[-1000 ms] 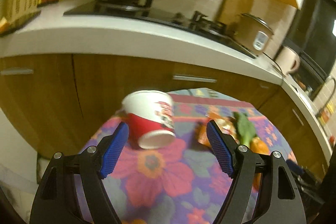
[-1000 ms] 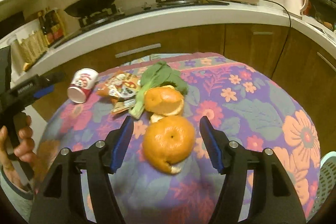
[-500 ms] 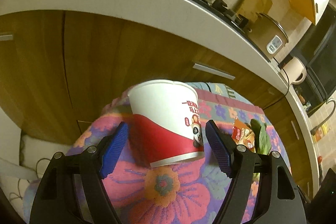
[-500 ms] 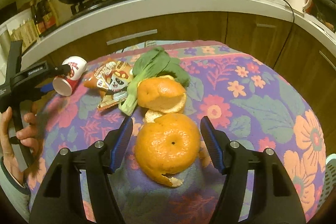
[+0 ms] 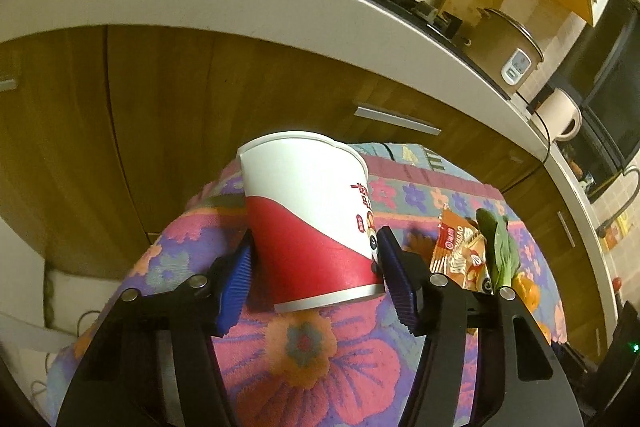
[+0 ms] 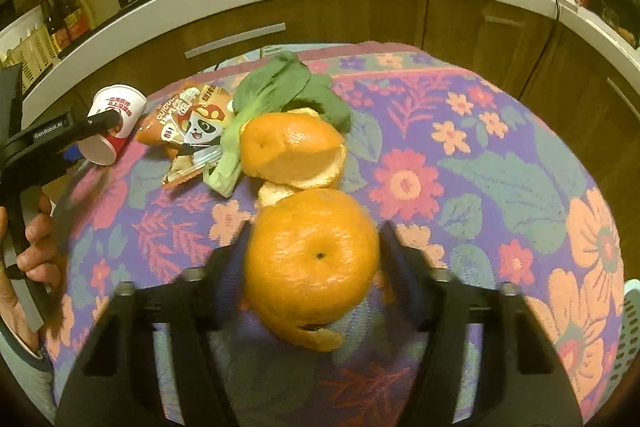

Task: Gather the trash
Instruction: 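Grasp the red-and-white paper cup with the left tool while the right tool grasps an orange peel, then carry the cup and peel over the blue basket and open both tools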

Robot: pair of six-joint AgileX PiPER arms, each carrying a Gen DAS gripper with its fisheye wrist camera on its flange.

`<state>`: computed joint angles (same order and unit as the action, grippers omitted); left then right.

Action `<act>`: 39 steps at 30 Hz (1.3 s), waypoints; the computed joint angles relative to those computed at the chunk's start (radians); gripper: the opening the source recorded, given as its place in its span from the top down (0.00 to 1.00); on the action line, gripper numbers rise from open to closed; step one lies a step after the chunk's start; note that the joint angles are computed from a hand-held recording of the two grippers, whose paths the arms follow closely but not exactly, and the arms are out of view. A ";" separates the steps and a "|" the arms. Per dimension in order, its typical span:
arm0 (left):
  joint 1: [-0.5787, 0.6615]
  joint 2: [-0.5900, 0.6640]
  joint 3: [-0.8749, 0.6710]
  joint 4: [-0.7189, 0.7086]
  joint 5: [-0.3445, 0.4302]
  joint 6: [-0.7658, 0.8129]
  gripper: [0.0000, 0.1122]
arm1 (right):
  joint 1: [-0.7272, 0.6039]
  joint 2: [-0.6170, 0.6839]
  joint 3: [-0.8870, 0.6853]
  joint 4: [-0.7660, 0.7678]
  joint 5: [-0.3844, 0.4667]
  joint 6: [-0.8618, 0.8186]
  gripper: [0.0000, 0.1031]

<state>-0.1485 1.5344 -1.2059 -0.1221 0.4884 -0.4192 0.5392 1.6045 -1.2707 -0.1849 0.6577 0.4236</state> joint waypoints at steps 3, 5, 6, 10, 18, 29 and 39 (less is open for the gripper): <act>-0.014 -0.030 0.020 0.030 -0.010 -0.020 0.49 | 0.004 -0.022 0.023 -0.009 -0.017 0.000 0.64; -0.026 -0.053 0.029 0.047 -0.008 -0.032 0.49 | 0.009 -0.046 0.045 -0.019 -0.029 0.004 0.66; -0.035 -0.066 0.034 0.063 -0.008 -0.044 0.49 | 0.012 -0.069 0.067 -0.023 -0.032 0.003 0.66; -0.082 -0.128 0.064 0.106 -0.022 -0.072 0.49 | 0.007 -0.151 0.144 0.006 -0.046 -0.014 0.68; -0.268 -0.201 0.054 0.305 0.002 -0.256 0.49 | -0.034 -0.314 0.279 0.116 -0.017 -0.084 0.68; -0.510 -0.207 0.005 0.521 0.077 -0.447 0.49 | -0.134 -0.574 0.481 0.466 0.008 -0.469 0.67; -0.646 -0.192 -0.045 0.617 0.121 -0.530 0.49 | -0.467 -0.794 0.512 0.825 0.201 -0.838 0.71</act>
<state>-0.7948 1.3422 -1.2507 0.4949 0.6095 -0.9491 0.0723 0.8106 -0.7584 0.6399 0.8589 -0.4139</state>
